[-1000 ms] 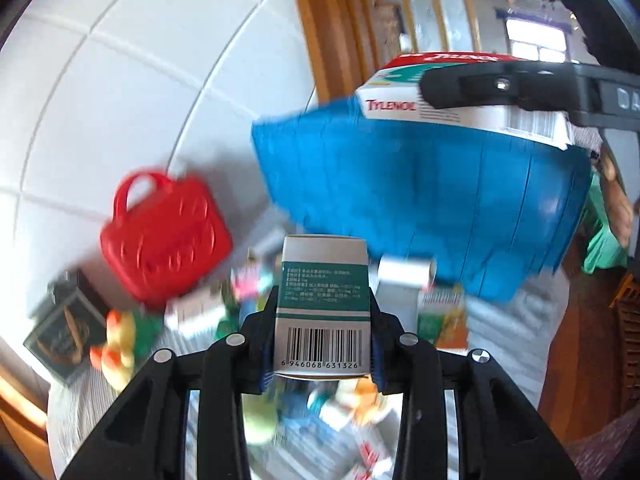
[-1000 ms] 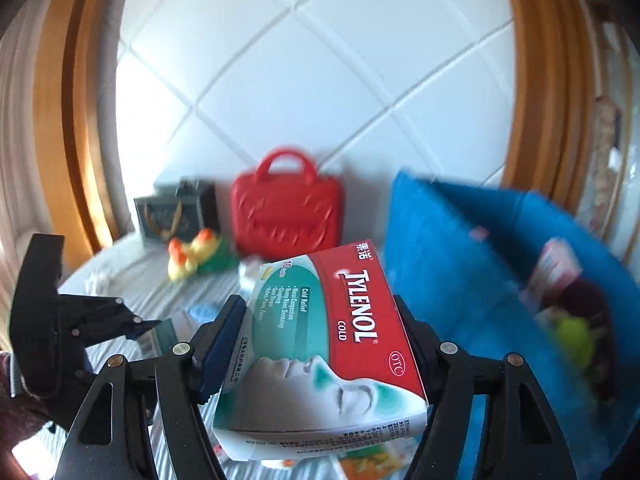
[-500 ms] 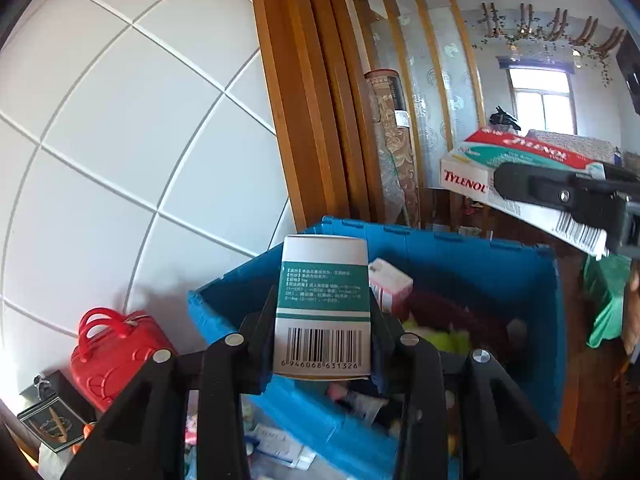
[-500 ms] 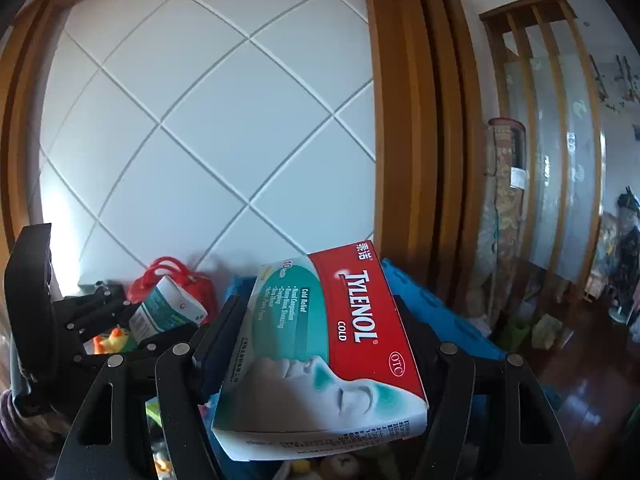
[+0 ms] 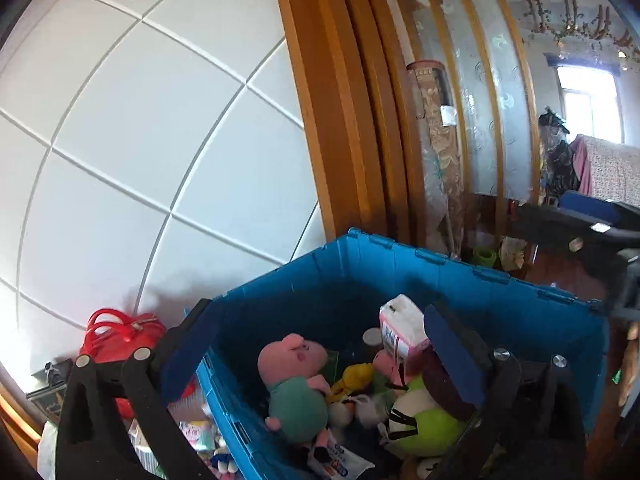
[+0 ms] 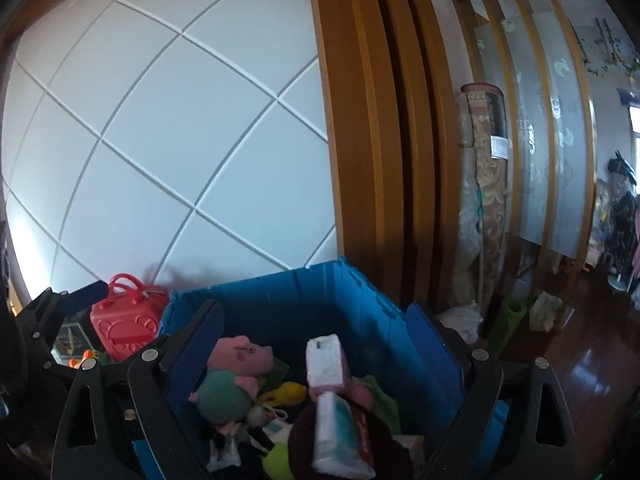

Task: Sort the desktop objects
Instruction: 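Carry both boxes into the blue bin and open both tools, then move both tools back over the items on the bed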

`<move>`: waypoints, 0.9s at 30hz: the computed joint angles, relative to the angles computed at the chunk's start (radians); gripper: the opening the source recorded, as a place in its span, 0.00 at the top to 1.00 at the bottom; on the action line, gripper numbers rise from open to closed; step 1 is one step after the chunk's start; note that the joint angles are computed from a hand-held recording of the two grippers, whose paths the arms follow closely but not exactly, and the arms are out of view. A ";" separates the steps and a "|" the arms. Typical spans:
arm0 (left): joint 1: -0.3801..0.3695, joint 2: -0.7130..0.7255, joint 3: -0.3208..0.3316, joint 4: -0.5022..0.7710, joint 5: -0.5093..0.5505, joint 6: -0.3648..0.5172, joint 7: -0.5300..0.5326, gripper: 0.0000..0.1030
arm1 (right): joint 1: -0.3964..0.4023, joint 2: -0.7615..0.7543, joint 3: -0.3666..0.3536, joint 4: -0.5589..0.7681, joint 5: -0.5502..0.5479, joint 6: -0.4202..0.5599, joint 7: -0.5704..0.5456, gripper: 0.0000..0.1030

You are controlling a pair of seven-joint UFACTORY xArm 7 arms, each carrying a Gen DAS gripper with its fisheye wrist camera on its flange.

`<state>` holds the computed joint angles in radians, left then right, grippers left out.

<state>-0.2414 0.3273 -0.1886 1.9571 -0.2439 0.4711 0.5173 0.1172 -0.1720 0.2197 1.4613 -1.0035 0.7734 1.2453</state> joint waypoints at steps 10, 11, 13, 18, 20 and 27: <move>-0.006 -0.124 0.065 -0.188 0.107 -0.107 -0.181 0.00 | -0.026 -0.076 0.057 -0.104 -0.034 -0.096 0.074 0.03; -0.001 -0.137 0.067 -0.208 0.113 -0.117 -0.191 0.00 | -0.023 -0.075 0.062 -0.105 -0.031 -0.100 0.071 0.03; 0.017 -0.165 0.065 -0.246 0.105 -0.133 -0.190 0.00 | -0.020 -0.072 0.065 -0.110 -0.027 -0.119 0.073 0.02; 0.062 -0.232 0.070 -0.336 0.051 -0.166 -0.153 0.00 | 0.001 -0.053 0.094 -0.095 -0.032 -0.109 0.099 0.02; 0.078 -0.255 0.076 -0.363 0.020 -0.175 -0.126 0.00 | 0.018 -0.037 0.107 -0.072 -0.040 -0.083 0.104 0.02; 0.136 -0.329 0.128 -0.453 -0.186 -0.174 0.082 0.00 | 0.126 0.060 0.139 0.041 -0.108 0.047 0.146 0.01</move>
